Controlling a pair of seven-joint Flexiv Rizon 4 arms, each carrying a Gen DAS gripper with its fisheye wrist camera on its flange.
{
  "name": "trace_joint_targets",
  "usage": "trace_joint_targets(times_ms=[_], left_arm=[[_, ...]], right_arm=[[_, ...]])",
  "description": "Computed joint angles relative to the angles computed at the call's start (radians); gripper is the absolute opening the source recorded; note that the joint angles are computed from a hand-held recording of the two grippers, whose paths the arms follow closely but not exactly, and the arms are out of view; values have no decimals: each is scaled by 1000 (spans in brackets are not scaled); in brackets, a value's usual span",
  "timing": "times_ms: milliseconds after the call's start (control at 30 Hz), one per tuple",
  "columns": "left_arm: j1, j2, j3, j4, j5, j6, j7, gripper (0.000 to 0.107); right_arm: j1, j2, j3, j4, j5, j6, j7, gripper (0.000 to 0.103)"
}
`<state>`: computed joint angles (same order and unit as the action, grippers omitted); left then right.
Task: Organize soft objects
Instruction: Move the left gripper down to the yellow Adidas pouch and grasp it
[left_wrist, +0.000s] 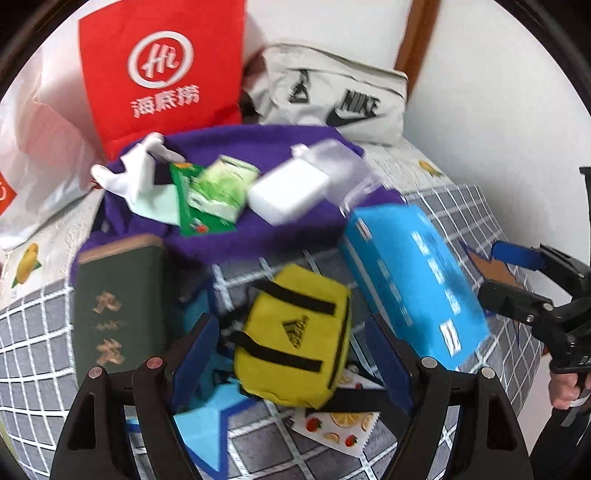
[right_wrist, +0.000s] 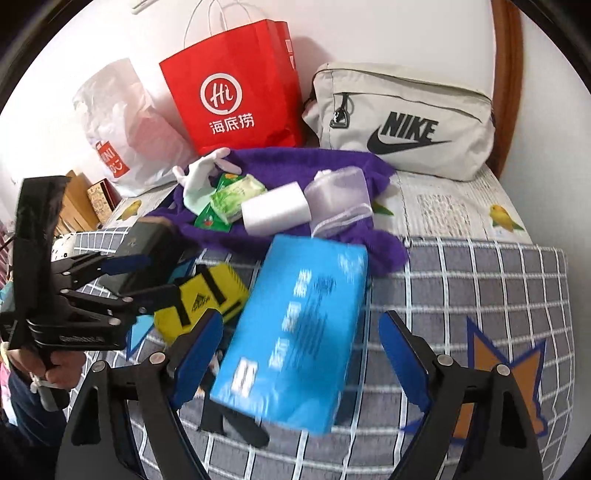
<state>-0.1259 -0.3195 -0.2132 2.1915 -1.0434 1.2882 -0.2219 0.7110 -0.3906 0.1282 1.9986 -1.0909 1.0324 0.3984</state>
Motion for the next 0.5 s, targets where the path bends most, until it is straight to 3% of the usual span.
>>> trace_joint_targets(times_ms=[167,333,500], left_arm=[[-26,-36,4,13,84,88,-25,80],[18,-48,-26,10,161,88,-68,80],[21,-92,-30,-2,292,162,-132,85]], right_arm=[[10,12,11,36,-9,-8,49,87],[2,20,7,70,-47,26,112,87],[-20,12,3,93,-84,74,163,87]])
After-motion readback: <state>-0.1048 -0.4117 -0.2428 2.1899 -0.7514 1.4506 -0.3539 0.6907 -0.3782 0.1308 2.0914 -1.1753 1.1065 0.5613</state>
